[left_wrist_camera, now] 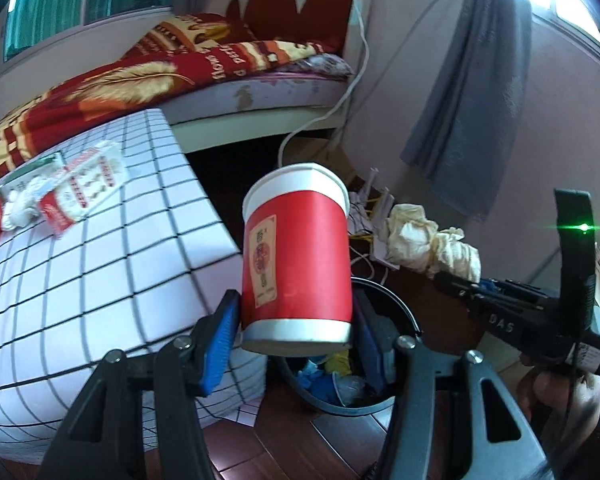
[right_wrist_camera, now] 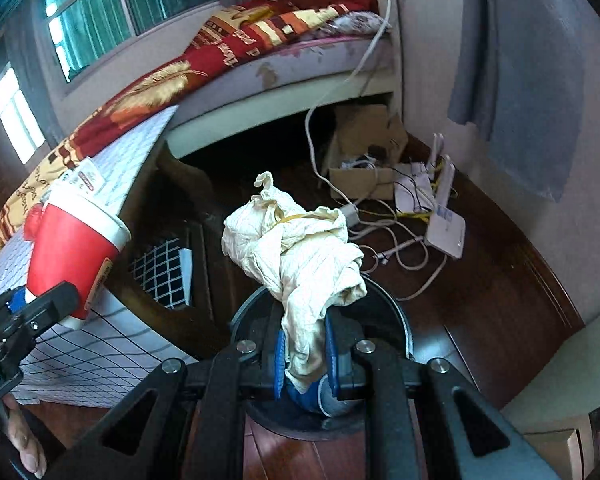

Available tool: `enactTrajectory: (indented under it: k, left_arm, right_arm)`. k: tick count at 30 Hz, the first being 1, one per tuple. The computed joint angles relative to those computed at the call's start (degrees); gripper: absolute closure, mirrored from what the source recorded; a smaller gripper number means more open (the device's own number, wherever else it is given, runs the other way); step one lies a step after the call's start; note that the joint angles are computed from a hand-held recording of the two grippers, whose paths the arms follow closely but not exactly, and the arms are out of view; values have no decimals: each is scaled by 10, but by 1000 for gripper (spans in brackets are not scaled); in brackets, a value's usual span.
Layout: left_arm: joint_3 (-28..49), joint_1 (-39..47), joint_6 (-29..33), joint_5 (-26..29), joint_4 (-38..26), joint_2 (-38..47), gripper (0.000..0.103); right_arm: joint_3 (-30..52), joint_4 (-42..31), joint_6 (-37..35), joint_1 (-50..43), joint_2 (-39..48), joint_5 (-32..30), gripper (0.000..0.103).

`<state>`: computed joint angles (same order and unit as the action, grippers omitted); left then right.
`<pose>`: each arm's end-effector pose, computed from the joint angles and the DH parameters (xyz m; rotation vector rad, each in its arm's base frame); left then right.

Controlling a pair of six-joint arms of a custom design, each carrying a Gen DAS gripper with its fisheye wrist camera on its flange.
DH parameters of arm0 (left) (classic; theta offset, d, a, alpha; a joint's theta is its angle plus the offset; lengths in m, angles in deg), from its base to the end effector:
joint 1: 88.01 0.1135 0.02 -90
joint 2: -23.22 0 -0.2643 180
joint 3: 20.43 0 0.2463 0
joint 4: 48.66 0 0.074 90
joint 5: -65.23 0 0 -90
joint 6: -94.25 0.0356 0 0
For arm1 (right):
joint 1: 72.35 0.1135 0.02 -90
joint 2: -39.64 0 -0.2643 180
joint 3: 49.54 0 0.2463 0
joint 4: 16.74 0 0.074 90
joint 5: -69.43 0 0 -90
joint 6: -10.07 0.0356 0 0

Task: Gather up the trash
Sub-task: 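Carry the red cup and crumpled paper over the black bin with both tools, then open both tools to drop the red cup and paper into the bin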

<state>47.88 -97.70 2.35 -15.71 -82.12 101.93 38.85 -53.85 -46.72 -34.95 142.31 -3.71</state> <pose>0.2841 -0.0542 0.2526 0.2378 2.3298 -0.2851 0.3114 0.2251 0.2262 0.0371 2.4249 0.1974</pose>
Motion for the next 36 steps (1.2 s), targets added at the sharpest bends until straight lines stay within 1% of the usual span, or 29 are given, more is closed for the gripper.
enactTrajectory:
  k: [8,15,17,21,27,29,30,31,32,33,34,35,36]
  left_arm:
    - [-11,-57,-11,-14,14,41,47]
    - [-5,-80,-17,-22,39,127,47]
    - [-5,-75,-22,-7,46,149,47]
    - [-4,-79,-21,0,60,186,47]
    - [17,-78,-17,7,64,232,46]
    - [34,-76,-11,16,59,248,44]
    - [36,-77,-9,17,57,253,41]
    - [45,-81,-6,9,50,266,35]
    - [49,-84,-7,-10,49,275,20]
    - [43,-89,-8,-30,56,273,12]
    - [38,-90,-8,-38,62,271,9]
    - [36,-91,-7,-45,64,271,2]
    - [31,-92,-7,-51,65,269,0]
  right_arm:
    - [-59,13,0,-19,-5,-4,85]
    - [-110,44,-14,-38,6,-44,85]
    - [-120,57,-24,-40,16,-57,85]
    - [-127,79,-43,-42,48,-78,85]
    - [-115,93,-63,-46,92,-95,85]
    - [-107,96,-70,-48,106,-97,83]
    - [-98,91,-74,-48,116,-91,80]
    - [-80,74,-81,-47,137,-75,55]
    - [-58,45,-81,-46,159,-49,13]
    - [-49,28,-77,-44,172,-23,3]
    - [-49,21,-74,-44,178,-7,2]
    - [-47,14,-70,-47,182,-7,2]
    - [-40,-3,-62,-52,186,-7,2]
